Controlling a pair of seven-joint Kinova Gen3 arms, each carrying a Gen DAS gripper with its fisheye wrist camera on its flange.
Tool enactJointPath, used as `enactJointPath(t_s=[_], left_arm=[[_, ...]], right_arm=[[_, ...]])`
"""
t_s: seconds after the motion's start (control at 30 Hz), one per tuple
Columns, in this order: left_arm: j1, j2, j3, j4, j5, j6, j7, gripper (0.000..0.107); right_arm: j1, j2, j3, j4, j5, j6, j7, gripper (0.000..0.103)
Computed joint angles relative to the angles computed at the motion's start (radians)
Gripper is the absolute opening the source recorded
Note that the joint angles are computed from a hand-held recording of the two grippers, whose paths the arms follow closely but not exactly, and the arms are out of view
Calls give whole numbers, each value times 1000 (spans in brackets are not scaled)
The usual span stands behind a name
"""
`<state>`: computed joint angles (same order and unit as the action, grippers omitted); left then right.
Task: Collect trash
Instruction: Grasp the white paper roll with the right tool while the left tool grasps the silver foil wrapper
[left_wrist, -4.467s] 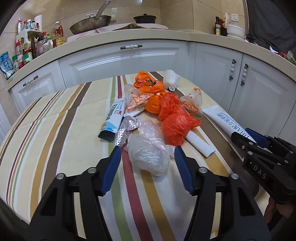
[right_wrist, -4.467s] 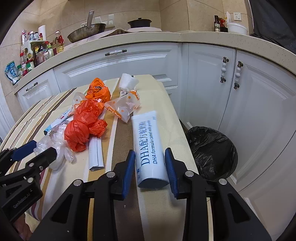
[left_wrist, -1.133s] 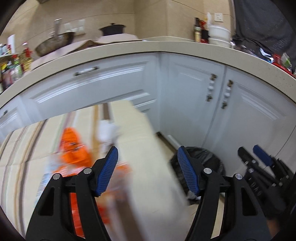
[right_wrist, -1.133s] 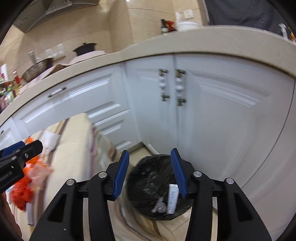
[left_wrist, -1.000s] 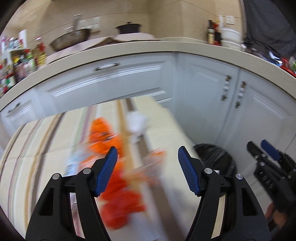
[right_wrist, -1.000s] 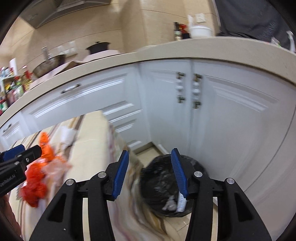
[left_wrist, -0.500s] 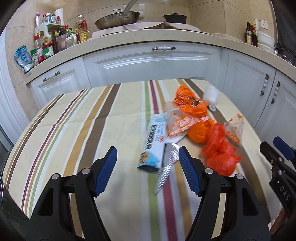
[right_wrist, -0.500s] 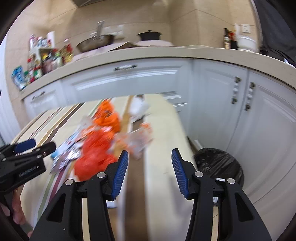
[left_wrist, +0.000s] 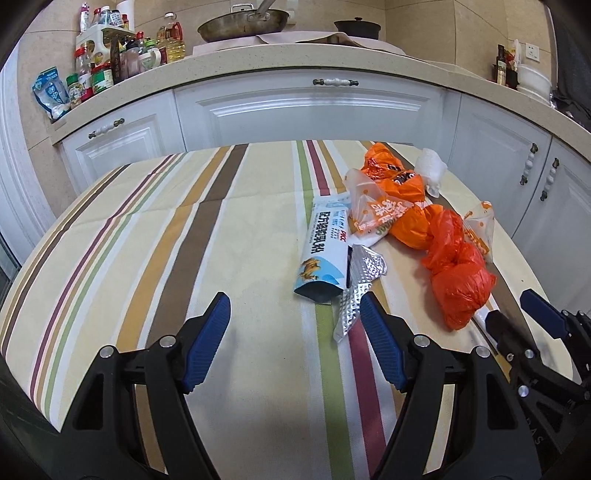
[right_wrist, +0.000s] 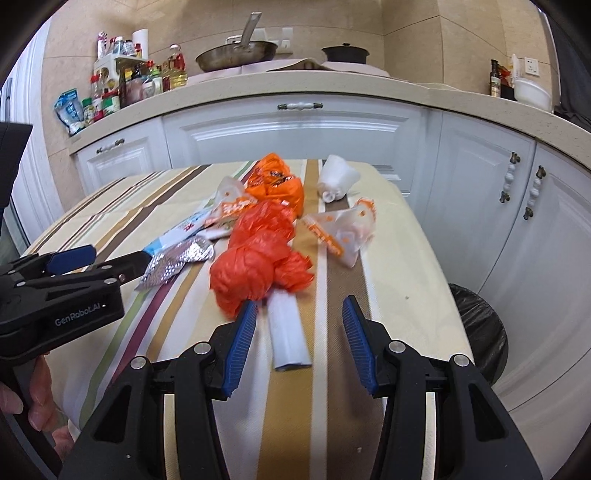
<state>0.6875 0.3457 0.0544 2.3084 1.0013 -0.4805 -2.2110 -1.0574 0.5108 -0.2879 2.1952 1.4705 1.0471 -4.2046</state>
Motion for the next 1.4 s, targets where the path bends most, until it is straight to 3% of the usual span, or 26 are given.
enactJointPath(t_s=[0.13,0.23,0.4,1.07,1.23,1.33,1.4], left_arm=[[0,15,10,-3,-39,-10,28,71],[31,32,11,3,-54,-59,34,71],[55,53,9,-12,-38,-67,1,61],[93,80,29,-53,39,-89,-96,49],[92,85,27,-63,39,-69,-110,40],[95,87,28,-61,27,-75,-104,30],[94,90,26,-65,26,-69,-108,30]], right_arm=[[9,3,-2,0,8,-20,2,45],[18,3,-2,1,14,-41,6,36],[29,2,-4,19,36,-60,-22,27],[27,-24,-21,80,3,-33,-97,23],[36,-26,-25,86,12,-35,-105,23],[39,-27,-27,89,15,-36,-109,23],[43,-27,-27,92,20,-37,-115,23]])
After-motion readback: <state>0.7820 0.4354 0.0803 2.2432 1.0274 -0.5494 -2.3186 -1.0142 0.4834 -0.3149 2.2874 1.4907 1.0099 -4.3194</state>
